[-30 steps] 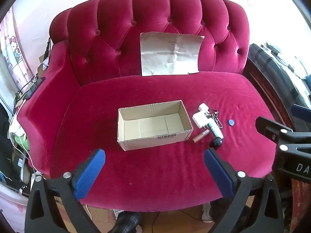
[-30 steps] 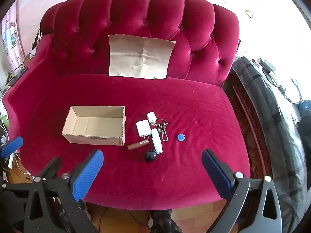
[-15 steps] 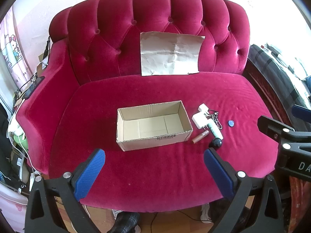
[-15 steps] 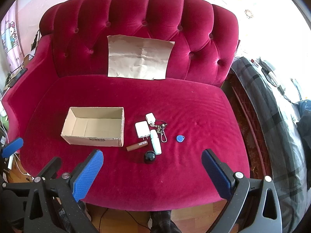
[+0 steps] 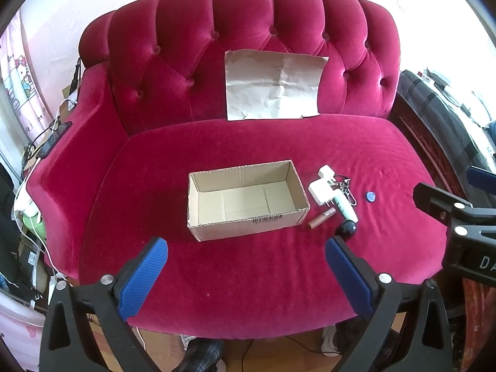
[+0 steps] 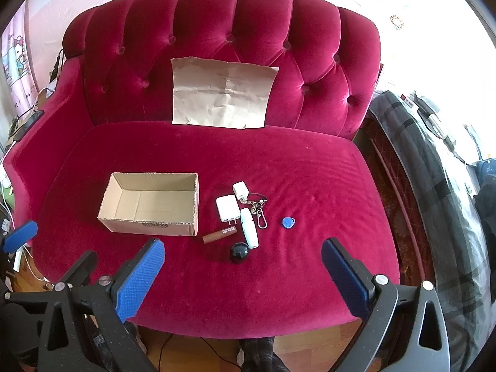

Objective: Organize rigid objects

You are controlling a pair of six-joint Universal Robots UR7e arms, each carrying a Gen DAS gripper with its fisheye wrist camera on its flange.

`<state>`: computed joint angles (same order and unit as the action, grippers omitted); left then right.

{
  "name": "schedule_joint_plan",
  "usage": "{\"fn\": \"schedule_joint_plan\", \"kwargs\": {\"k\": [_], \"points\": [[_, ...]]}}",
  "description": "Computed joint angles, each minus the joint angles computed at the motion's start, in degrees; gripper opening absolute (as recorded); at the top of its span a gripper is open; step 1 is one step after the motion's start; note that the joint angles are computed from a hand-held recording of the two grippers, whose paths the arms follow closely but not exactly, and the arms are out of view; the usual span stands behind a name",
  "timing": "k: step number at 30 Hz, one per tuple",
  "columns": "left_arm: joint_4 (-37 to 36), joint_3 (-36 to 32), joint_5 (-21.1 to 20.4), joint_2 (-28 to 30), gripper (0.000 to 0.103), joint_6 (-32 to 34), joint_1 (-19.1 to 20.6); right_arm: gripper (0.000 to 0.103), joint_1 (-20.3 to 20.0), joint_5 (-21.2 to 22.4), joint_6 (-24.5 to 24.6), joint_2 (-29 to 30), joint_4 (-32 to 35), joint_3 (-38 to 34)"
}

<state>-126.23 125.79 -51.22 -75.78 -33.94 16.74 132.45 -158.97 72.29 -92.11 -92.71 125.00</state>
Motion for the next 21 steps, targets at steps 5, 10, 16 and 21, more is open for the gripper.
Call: {"fn": "schedule_joint_plan", "kwargs": {"k": [5, 10, 16, 21], "points": [[-0.28, 0.05, 0.04, 0.12, 0.103, 0.18, 0.15, 0.103, 0.04, -0.1, -0.07, -0.06, -0.11, 0.12], [0.01, 0.08, 0.14, 0.11, 0.103, 0.19, 0.18, 0.103, 0.02, -0.32, -0.24, -0.12, -0.6, 0.49], [0.01, 0.36, 0.35, -0.25, 0.103, 0.11, 0.43, 0.103, -0.08, -0.08, 0.27, 0.29, 0.34, 0.06], [-0.56, 0.54, 0.31, -0.09, 0.103, 0.4, 0.65, 0.103, -0.17, -0.2, 0.15, 0.35, -0.08, 0.19]]}}
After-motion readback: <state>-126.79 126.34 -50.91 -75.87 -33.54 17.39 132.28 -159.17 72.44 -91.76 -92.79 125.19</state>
